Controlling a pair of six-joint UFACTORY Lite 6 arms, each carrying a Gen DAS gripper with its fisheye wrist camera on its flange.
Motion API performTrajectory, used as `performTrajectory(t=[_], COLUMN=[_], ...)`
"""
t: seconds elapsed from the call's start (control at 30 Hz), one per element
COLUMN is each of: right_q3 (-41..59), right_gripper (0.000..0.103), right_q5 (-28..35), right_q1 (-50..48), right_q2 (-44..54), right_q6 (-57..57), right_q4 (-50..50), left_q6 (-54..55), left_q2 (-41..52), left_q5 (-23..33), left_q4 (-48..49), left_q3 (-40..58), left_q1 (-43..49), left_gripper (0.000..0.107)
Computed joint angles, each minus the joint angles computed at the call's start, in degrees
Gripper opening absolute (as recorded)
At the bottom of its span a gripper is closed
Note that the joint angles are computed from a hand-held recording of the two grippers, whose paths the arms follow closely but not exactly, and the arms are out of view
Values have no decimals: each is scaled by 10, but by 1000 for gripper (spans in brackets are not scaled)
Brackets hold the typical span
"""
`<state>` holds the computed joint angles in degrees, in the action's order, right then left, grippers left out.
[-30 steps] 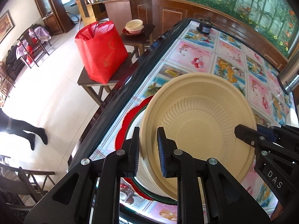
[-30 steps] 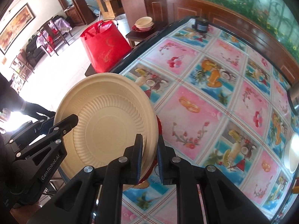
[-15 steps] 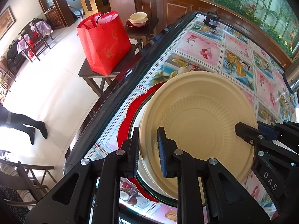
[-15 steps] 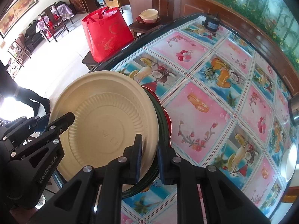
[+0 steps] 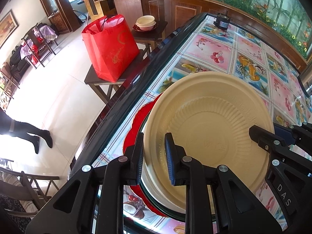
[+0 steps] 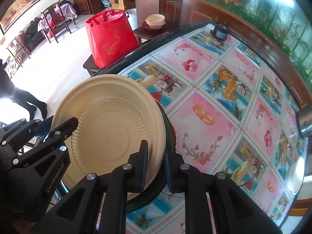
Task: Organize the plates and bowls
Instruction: 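Lower the cream bowl into the stack and open the right tool, then move the right tool toward the white bowl beside the thermos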
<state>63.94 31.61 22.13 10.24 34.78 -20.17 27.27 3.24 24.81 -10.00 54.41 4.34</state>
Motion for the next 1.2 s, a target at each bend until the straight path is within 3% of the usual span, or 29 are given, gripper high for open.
performTrajectory(t=[0.43,0.47,0.53,0.6,0.73,0.97,1.2], right_q3=[-20,-23,-29,-37,-53,-86,-135], right_gripper=[18,18,18,19,22,31,33], right_q5=[-18,-18,-21,-24,-29,-31,-25], right_q1=[-11,-12,-16,-19,-27,-50,-113], right_q2=[-18,-21,-27,-35,-55,-106,-174], right_q6=[-9,-10,-20,-25,-32,-39,-72], right_q4=[16,18,31,40,52,62,82], left_q6=[-17,-24,-16,-21,-40,-1,-49], left_q2=[1,-1,-4,-17,-31,-74,-95], left_q5=[-13,-15,-16,-18,-18,5,15], left_q4=[18,22,10,11,28,-27,-10], left_q3=[-2,-3,-1,-8,-9,-7,-4], left_q1=[-1,-2,-1,-4,-12,-27,-104], left_gripper=[21,24,42,50,50,50,50])
